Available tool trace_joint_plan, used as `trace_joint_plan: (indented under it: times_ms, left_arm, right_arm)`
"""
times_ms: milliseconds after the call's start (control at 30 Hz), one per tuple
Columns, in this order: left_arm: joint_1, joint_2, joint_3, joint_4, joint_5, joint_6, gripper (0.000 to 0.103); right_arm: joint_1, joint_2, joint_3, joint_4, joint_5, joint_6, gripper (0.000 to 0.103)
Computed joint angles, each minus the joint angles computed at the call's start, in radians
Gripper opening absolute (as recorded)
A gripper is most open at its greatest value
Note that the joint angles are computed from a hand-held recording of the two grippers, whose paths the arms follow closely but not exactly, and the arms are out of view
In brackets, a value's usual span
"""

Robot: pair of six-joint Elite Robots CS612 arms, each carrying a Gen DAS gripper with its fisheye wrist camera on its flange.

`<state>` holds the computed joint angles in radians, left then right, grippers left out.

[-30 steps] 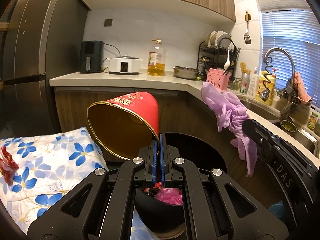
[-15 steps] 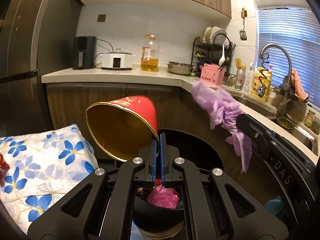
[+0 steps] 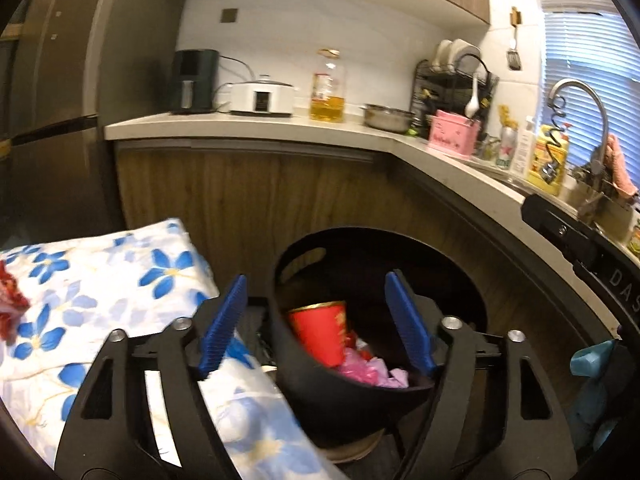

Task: Collect trash
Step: 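Move both open tools back over the remaining red cup and bag, then grasp the red-and-white bag with the right tool while the left tool grasps the red cup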

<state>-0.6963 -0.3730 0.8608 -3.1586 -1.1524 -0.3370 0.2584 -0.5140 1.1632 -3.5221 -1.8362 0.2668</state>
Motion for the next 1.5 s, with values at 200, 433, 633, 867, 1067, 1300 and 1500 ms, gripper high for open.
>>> trace_joint_plan:
  times_ms: [200, 433, 633, 867, 1067, 1300, 1500]
  left_arm:
    - [-0.009, -0.05, 0.099, -0.034, 0.124, -0.048, 0.091]
    - [-0.018, -0.106, 0.216, -0.094, 0.213, -0.087, 0.096]
    - [-0.023, -0.148, 0.304, -0.126, 0.286, -0.115, 0.096]
    - [-0.021, -0.202, 0.418, -0.146, 0.377, -0.181, 0.096]
    - [-0.014, -0.249, 0.516, -0.132, 0.453, -0.259, 0.096]
    - [0.001, -0.303, 0.619, -0.077, 0.519, -0.376, 0.096]
    - [0.017, -0.336, 0.686, -0.04, 0.556, -0.471, 0.096]
  right_arm:
    - [0.007, -0.009, 0.016, -0.001, 0.004, -0.001, 0.071]
    - [0.025, -0.02, 0.04, -0.02, 0.004, -0.022, 0.079]
    - [0.04, -0.029, 0.057, -0.02, 0.013, -0.025, 0.079]
    - [0.063, -0.025, 0.051, 0.0, 0.051, -0.026, 0.079]
    - [0.089, -0.01, 0.021, 0.023, 0.097, -0.043, 0.079]
    - [0.119, 0.018, -0.037, 0.074, 0.173, -0.068, 0.079]
    - [0.145, 0.051, -0.101, 0.113, 0.223, -0.093, 0.079]
